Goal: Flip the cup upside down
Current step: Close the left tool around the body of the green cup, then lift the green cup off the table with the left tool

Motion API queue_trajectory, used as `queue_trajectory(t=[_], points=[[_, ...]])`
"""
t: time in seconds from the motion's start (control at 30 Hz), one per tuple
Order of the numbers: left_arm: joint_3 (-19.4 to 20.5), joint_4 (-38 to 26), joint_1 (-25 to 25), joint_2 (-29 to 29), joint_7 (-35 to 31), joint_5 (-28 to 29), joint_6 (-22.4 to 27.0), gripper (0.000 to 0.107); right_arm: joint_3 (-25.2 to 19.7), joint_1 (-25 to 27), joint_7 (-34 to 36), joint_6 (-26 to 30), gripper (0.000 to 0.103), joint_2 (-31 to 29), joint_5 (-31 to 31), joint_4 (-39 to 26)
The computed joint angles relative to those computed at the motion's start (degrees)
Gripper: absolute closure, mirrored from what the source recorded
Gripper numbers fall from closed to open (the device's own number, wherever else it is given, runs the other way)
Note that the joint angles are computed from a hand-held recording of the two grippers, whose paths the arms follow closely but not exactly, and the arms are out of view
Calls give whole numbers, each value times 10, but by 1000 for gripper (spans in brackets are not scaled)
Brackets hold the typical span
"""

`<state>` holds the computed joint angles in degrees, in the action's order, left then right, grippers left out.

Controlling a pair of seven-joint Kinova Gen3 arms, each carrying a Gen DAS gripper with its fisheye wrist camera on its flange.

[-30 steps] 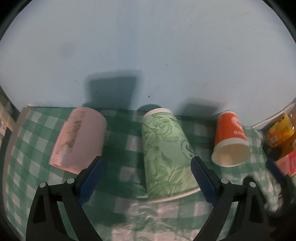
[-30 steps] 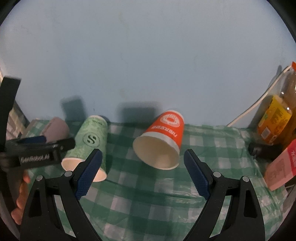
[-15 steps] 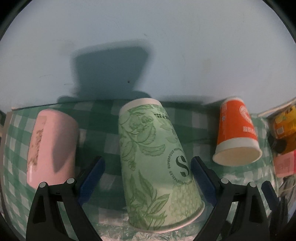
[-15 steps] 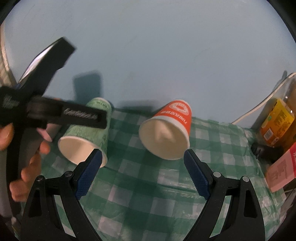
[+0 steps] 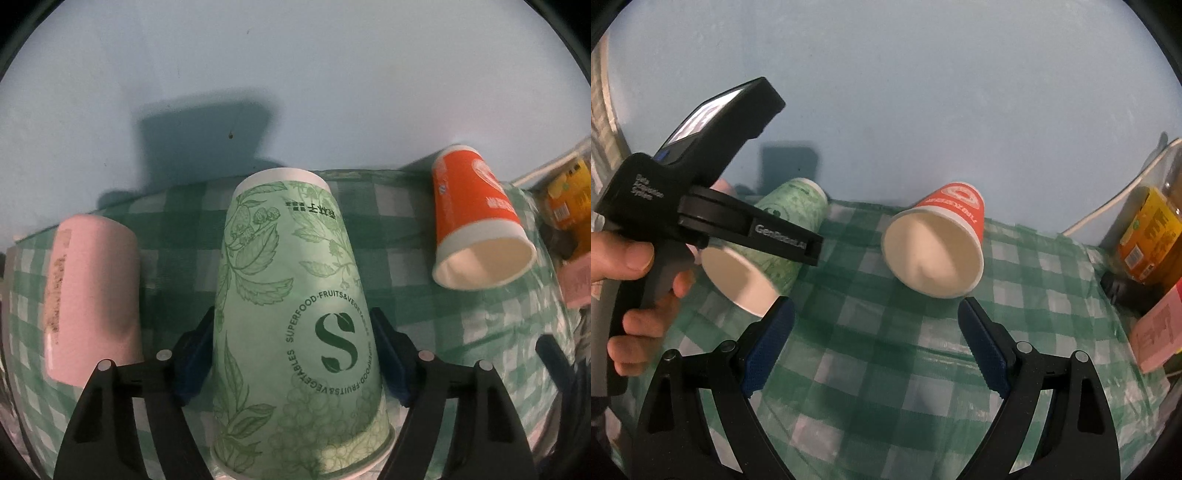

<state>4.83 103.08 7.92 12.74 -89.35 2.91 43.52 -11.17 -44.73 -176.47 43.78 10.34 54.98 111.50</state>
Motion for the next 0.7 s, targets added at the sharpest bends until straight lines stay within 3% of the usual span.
queue_trajectory(t=[0.27,0.7], points=[[9,96,-1,-88,-73,11,-53,29,-18,2,-28,-17,14,-38,-1,41],[2,199,29,-219,-222,53,-60,29,-97,7,-103,-3,14,-124,-11,119]])
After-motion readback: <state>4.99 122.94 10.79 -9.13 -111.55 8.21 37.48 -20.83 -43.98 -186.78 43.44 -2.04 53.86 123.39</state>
